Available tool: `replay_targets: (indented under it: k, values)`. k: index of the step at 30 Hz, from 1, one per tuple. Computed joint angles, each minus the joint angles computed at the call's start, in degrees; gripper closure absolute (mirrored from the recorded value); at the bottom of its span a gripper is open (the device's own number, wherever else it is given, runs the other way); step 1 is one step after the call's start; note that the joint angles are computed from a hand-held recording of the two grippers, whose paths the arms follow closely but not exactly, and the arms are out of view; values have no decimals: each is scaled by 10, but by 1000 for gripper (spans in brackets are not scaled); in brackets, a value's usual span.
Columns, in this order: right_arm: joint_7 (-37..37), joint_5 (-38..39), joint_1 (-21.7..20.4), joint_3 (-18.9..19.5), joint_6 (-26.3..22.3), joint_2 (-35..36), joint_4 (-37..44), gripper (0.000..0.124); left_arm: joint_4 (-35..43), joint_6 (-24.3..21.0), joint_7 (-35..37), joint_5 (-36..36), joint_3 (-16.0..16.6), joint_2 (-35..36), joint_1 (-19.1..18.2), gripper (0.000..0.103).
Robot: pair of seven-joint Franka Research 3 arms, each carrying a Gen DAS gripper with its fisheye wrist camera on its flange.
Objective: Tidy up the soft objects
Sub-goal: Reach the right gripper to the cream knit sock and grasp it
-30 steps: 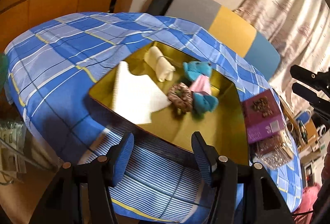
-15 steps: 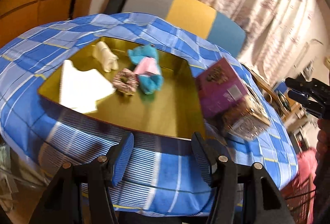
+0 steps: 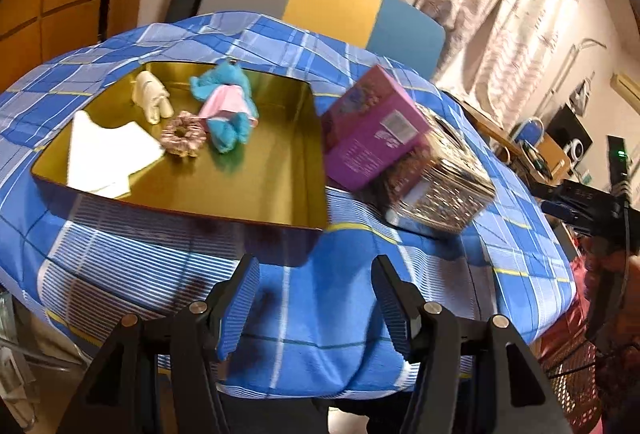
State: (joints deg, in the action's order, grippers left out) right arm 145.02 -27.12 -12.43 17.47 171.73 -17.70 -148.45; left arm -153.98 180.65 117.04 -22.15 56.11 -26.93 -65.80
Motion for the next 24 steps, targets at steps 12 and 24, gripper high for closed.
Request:
replay_targets:
  k: [12, 24]
  values:
    - [-7, -12, -33, -33, 13, 64, -13, 63, 2, -31, 18, -16, -99, 36, 21, 44]
    - [-159, 166, 50, -150, 76, 205, 108, 50, 13, -66, 63, -75, -187, 63, 62, 44]
